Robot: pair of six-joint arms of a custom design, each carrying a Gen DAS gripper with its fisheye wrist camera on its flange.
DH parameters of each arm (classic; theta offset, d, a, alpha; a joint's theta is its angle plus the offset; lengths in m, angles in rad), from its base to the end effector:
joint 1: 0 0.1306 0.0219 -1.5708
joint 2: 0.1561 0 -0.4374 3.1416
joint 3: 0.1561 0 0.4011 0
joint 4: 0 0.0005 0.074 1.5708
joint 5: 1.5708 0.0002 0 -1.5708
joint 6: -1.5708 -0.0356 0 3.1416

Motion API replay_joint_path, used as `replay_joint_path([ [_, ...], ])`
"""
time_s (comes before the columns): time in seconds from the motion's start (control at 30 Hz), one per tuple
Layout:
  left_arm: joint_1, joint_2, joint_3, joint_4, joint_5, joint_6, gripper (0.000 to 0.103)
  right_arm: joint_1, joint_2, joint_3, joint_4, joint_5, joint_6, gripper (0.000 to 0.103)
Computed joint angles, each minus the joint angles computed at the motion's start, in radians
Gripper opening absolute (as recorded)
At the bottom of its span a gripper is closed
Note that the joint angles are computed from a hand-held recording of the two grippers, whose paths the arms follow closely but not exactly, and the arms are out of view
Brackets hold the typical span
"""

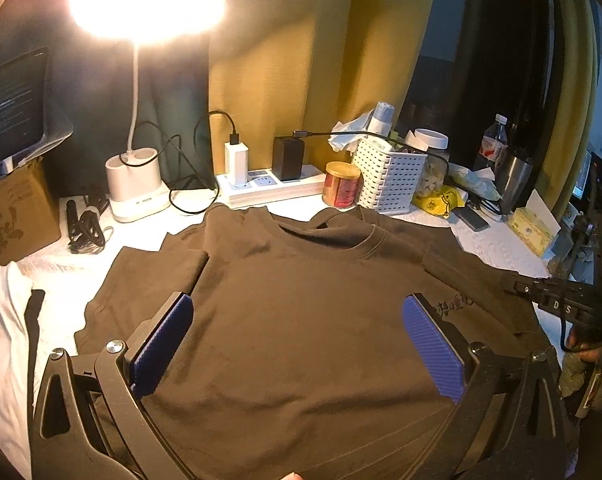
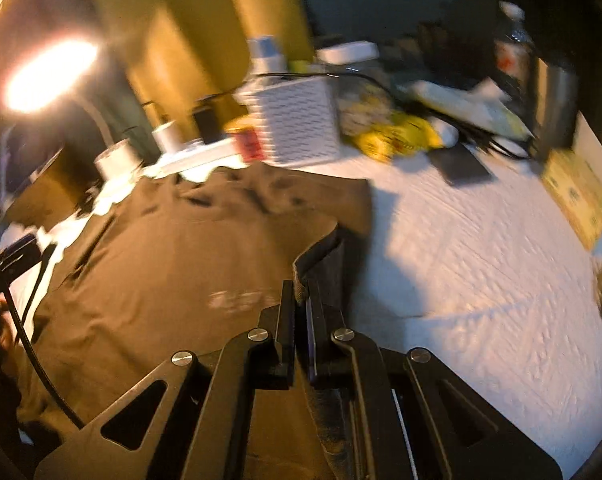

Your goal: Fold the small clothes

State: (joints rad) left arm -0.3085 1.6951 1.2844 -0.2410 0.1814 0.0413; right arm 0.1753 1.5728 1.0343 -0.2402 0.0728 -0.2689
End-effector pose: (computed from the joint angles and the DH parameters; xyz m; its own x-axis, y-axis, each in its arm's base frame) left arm 0.5669 -0.1879 0.3245 -0.5954 0.1471 -0.7899 0.4111 0.9004 -0.1422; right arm 0.5056 0.0864 0.2798 -0.6994 0.1452 -0.6998 0.0652 0.9880 0.1399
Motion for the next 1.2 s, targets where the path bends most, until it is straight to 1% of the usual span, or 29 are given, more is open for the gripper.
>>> replay_joint_path([
  [0.1,0.007,-0.009,-0.011,0.002,0.003,0.003,0.102,0.035,0.001,-0.002,0.013,-0.01,0.036,0.005],
  [0.33,0.019,-0.03,-0.036,0.008,0.009,0.004,0.102,0.089,0.01,-0.006,0.012,-0.029,0.097,0.005],
  [0.43,0.02,-0.038,-0.045,0.007,0.007,0.001,0.102,0.108,0.026,-0.001,-0.003,-0.034,0.123,0.005],
  [0.5,0.02,-0.041,-0.049,0.005,0.005,-0.001,0.102,0.114,0.043,0.008,-0.026,-0.054,0.136,0.005],
  [0.53,0.02,-0.043,-0.051,0.005,0.004,-0.001,0.102,0.117,0.056,0.017,-0.048,-0.05,0.134,0.005],
  [0.57,0.019,-0.046,-0.053,0.005,0.003,-0.001,0.102,0.119,0.063,0.018,-0.052,-0.043,0.129,0.005],
  [0.63,0.019,-0.049,-0.056,0.006,0.001,-0.002,0.102,0.12,0.07,0.018,-0.059,-0.067,0.133,0.006],
  [0.67,0.019,-0.05,-0.057,0.006,0.0,-0.002,0.102,0.119,0.072,0.021,-0.07,-0.075,0.14,0.009],
  [0.7,0.02,-0.052,-0.058,0.005,0.002,-0.003,0.102,0.122,0.073,0.022,-0.076,-0.079,0.146,0.014],
  [0.73,0.02,-0.052,-0.058,0.005,0.001,-0.004,0.102,0.124,0.072,0.024,-0.079,-0.092,0.155,0.018],
  [0.77,0.02,-0.053,-0.059,0.004,0.002,-0.005,0.102,0.126,0.067,0.025,-0.085,-0.105,0.162,0.026],
  [0.8,0.02,-0.053,-0.06,0.005,0.003,-0.005,0.102,0.128,0.06,0.021,-0.085,-0.109,0.167,0.029],
  [0.9,0.018,-0.056,-0.061,0.006,0.004,-0.007,0.102,0.132,0.03,0.016,-0.081,-0.097,0.189,0.03],
  [0.93,0.018,-0.056,-0.06,0.006,0.004,-0.007,0.102,0.129,0.019,0.017,-0.081,-0.083,0.192,0.034],
  [0.97,0.018,-0.056,-0.06,0.005,0.004,-0.008,0.102,0.125,0.015,0.019,-0.082,-0.075,0.193,0.046],
  [1.0,0.018,-0.056,-0.058,0.005,0.005,-0.008,0.102,0.118,0.007,0.02,-0.08,-0.062,0.191,0.054],
  [1.2,0.018,-0.049,-0.05,-0.006,-0.001,-0.007,0.102,0.062,0.013,0.033,-0.089,-0.015,0.172,0.055],
])
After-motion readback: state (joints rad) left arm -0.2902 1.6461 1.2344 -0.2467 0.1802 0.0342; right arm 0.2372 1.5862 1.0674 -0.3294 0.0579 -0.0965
